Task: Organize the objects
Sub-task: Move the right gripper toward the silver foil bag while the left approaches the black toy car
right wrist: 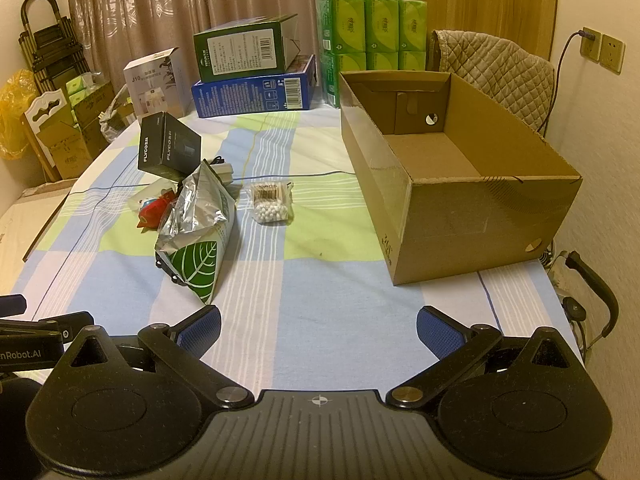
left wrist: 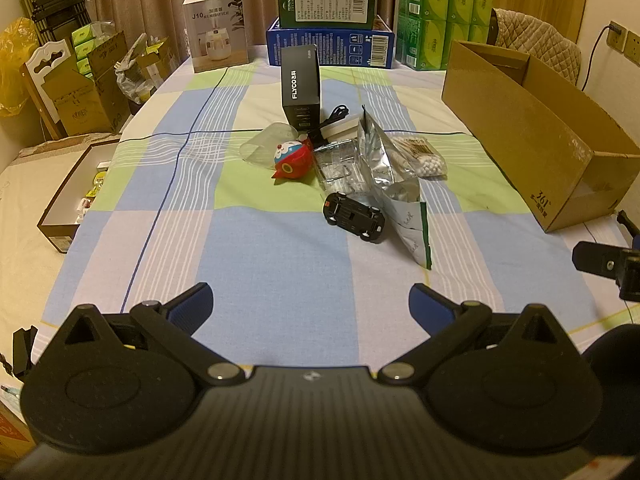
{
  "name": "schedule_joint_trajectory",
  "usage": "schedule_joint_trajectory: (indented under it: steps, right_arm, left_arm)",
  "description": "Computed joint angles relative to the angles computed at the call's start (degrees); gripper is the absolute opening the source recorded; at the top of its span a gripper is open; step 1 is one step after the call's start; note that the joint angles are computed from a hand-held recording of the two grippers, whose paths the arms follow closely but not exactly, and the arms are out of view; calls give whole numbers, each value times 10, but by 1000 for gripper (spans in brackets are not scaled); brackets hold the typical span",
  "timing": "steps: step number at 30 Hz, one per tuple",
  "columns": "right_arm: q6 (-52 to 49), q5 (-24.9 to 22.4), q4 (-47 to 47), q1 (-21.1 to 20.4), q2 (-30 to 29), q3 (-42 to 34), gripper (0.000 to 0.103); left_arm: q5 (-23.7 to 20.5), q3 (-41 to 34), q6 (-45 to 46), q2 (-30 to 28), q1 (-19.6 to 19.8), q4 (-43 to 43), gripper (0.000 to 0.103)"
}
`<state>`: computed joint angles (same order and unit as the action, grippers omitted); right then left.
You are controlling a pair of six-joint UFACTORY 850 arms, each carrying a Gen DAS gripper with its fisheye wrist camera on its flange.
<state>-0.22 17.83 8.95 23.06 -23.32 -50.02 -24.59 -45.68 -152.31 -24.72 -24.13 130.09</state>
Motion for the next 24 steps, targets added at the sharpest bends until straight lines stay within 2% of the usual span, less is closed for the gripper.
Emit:
schedule_joint_trajectory:
  steps: [15, 19, 24]
  right_arm:
    - [1, -2, -2, -1, 4, 2, 101]
    - [15, -3, -13, -1, 1, -1, 101]
    - [24, -20, -25, -1, 1, -9, 101]
  left_arm:
    - [-3, 2, -9, 1, -1, -3, 102]
    - [-2, 5, -44, 5, 5, 19, 102]
    - [22, 6, -123, 10, 21, 93, 102]
